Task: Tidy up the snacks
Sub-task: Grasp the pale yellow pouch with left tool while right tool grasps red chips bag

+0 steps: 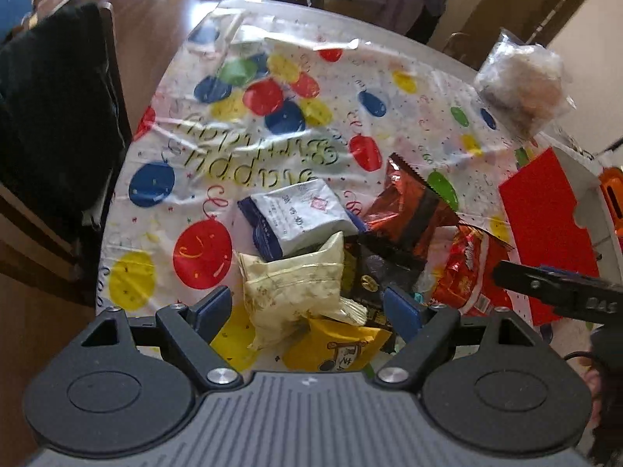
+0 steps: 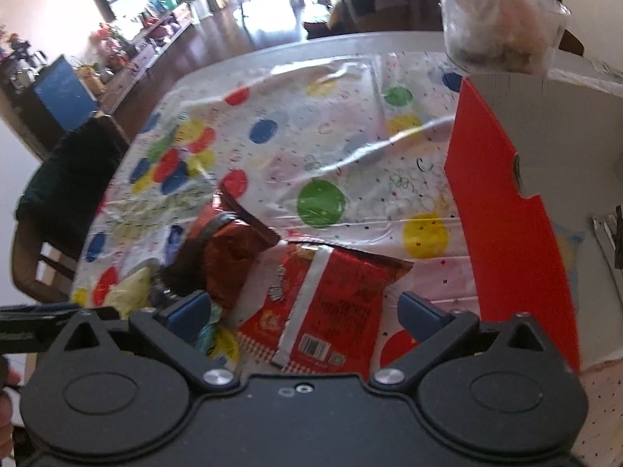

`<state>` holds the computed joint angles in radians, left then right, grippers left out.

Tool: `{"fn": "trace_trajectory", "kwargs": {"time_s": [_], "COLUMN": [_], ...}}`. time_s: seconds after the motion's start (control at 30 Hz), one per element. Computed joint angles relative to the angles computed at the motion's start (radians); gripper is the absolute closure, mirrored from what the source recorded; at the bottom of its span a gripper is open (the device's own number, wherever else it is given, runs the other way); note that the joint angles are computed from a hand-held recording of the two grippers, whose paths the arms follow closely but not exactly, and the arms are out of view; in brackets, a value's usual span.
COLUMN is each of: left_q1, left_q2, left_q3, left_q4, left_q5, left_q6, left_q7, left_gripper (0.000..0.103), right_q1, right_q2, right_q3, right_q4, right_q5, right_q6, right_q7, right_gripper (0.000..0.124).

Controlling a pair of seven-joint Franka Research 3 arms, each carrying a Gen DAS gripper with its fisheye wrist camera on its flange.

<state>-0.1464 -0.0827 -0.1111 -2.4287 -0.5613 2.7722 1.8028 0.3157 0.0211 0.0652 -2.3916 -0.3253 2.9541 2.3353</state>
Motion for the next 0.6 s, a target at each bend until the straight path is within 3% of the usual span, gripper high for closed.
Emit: {"fn": "trace_trajectory", "kwargs": {"time_s": [0.07,0.17,0.3,0.6], "left_q1": [0.007,0.019,0.042,0.063], "left_q2": [0.022,0.05,0.085,0.107], "left_q3": [-0.001,-0.006,-0.022,-0.047], "left_q4": [0.017,0.042,0.07,0.092], "left_q5": [0.013,-0.002,0.071,0.078], "left_q6": [-0.01,-0.036,-0.055,-0.064], "left_q7": [-0.032,-0.046,-0.136,-0.155], "left_gripper": [0.018,0.018,0.018,0.018], "right_q1": [0.005,0.017,0.041,0.075], "right_q2": [0.032,0.07,0.109,0.157], "right_q3": [-0.009,-0.019,-0.041,-0.075], "right_q4": [0.035,0.068,0.105,0.157], "right_q5": [-0.055,-0.016,0.009,0.034], "right_q6": [-0.037,-0.068,-0.097,-0.16], "right_q7": [0.062,0.057,0.07,0.108], "right_gripper": [0.022,0.025,0.025,0.031]}}
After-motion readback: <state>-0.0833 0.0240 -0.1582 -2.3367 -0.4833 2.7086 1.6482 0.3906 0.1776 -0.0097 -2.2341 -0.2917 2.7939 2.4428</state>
